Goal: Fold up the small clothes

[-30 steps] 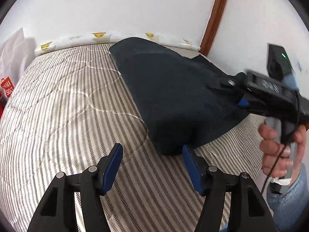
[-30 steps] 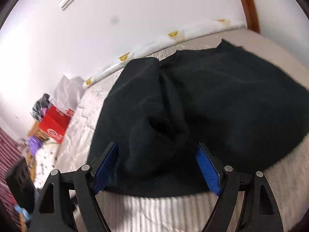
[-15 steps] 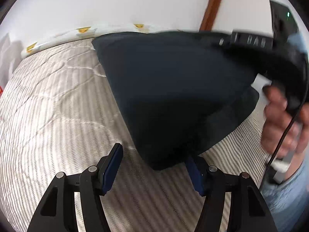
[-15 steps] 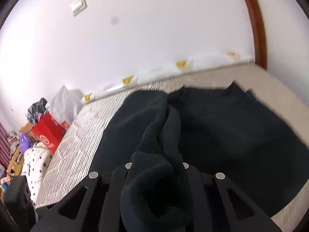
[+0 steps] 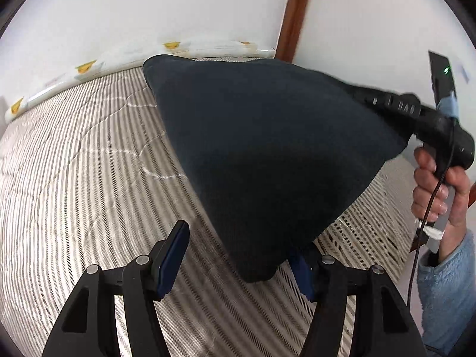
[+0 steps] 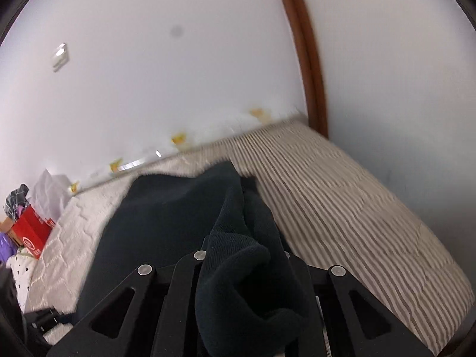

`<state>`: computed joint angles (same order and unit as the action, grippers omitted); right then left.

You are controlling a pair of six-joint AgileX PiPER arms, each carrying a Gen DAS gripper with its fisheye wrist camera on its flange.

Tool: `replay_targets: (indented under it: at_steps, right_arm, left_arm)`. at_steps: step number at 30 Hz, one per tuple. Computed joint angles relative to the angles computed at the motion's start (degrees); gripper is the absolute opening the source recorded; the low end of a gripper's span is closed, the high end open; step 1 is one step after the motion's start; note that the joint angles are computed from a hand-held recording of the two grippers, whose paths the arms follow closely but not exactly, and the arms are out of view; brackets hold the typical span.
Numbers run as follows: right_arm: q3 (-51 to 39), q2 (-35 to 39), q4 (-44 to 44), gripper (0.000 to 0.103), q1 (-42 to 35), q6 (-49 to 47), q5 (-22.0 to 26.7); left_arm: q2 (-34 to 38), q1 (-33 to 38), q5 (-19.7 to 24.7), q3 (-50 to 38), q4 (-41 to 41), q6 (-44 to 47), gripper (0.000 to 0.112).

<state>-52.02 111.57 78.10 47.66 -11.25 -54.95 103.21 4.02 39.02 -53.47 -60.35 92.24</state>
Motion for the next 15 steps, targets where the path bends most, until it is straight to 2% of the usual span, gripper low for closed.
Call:
replay_targets:
  at_steps: [3, 6, 8, 10, 11, 13, 15]
  right_arm:
    - [1.06, 2.66, -2.89, 0.013, -1.35, 4.17, 2.62]
    - [2.01, 3.06, -2.94, 0.018, -0.39, 6.35, 2.13]
    - [2.12, 2.85, -0.15, 0.026, 0.89, 5.22, 0.76]
    - [2.31, 3.04, 2.98, 0.042, 2.5, 3.63, -1.14]
    - [2.07, 3.34, 4.72, 0.046, 3.02, 2.44, -1.39]
    - [2.34, 3.5, 5.96, 0.063, 3.13, 2.37, -0.7]
    - [4.12, 3.29, 3.61, 0.068, 2.83, 7.47, 0.59]
  left_arm:
    - [-0.48, -1.63, -3.15, 1.34, -2.47, 1.19, 0.061]
    - [-0.67, -2.58, -5.45, 2.0, -3.69, 1.34, 0.061]
    - [-1.69, -1.98, -5.01, 3.78, -4.85, 2.58, 0.06]
    - [-0.87, -0.42, -3.41, 2.87, -4.48, 2.65, 0.055]
    - [-0.52, 0.13, -3.01, 2.68, -4.72, 3.17, 0.053]
    - [-0.61, 0.64, -2.08, 2.63, -4.22, 2.61, 0.047]
    - [0.02, 0.12, -1.77, 2.06, -4.19, 1.43, 0.043]
